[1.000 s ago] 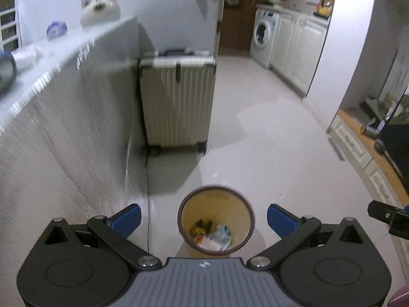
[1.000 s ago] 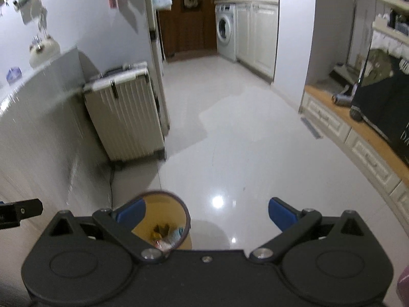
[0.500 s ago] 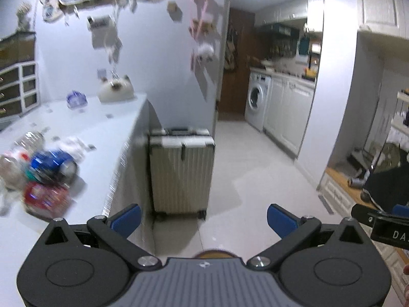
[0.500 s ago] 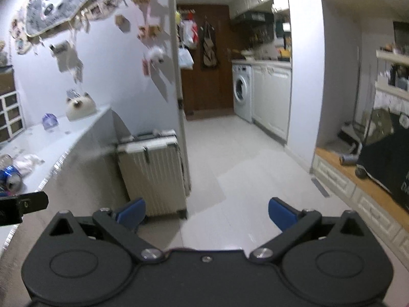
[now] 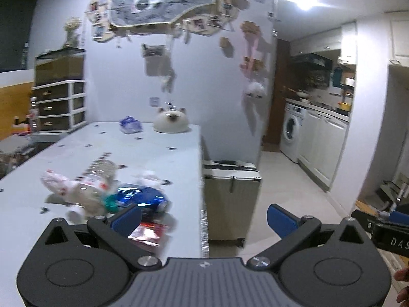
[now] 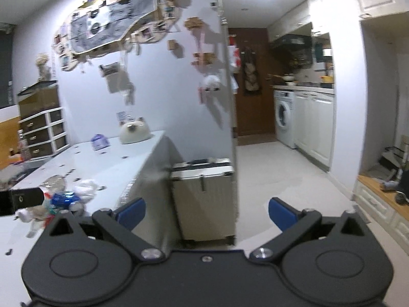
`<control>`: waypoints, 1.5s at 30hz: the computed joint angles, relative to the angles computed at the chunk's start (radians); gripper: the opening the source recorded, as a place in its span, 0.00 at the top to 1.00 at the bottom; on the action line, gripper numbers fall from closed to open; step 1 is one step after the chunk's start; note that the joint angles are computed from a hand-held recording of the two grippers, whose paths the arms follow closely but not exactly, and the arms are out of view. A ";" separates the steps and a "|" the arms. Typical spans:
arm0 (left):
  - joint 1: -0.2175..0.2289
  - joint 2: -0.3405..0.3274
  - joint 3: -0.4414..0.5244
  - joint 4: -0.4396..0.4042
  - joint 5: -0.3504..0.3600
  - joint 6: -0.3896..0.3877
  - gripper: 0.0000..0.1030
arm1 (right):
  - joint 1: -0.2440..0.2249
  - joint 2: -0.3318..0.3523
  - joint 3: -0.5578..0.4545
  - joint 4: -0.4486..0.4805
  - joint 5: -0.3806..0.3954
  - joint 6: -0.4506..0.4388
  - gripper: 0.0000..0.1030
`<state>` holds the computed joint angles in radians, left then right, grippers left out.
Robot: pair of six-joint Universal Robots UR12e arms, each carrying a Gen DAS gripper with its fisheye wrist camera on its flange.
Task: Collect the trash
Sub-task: 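Move both open tools back over the table toward the remaining trash, then grasp the clear plastic bottle with the left tool while the right tool grasps the red snack packet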
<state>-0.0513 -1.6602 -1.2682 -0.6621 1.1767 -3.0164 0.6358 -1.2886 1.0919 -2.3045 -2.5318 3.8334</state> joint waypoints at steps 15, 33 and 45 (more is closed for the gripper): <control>0.091 -0.080 0.066 0.025 0.163 -0.043 0.00 | -0.017 0.176 -0.178 -0.156 0.274 -0.101 0.00; 0.151 -0.157 0.123 -0.044 0.098 -0.018 0.11 | -0.111 0.377 -0.453 -0.078 0.753 -0.284 0.09; 0.086 -0.309 0.340 -0.135 0.171 0.119 0.19 | -0.136 0.381 -0.464 -0.007 1.004 -0.449 0.28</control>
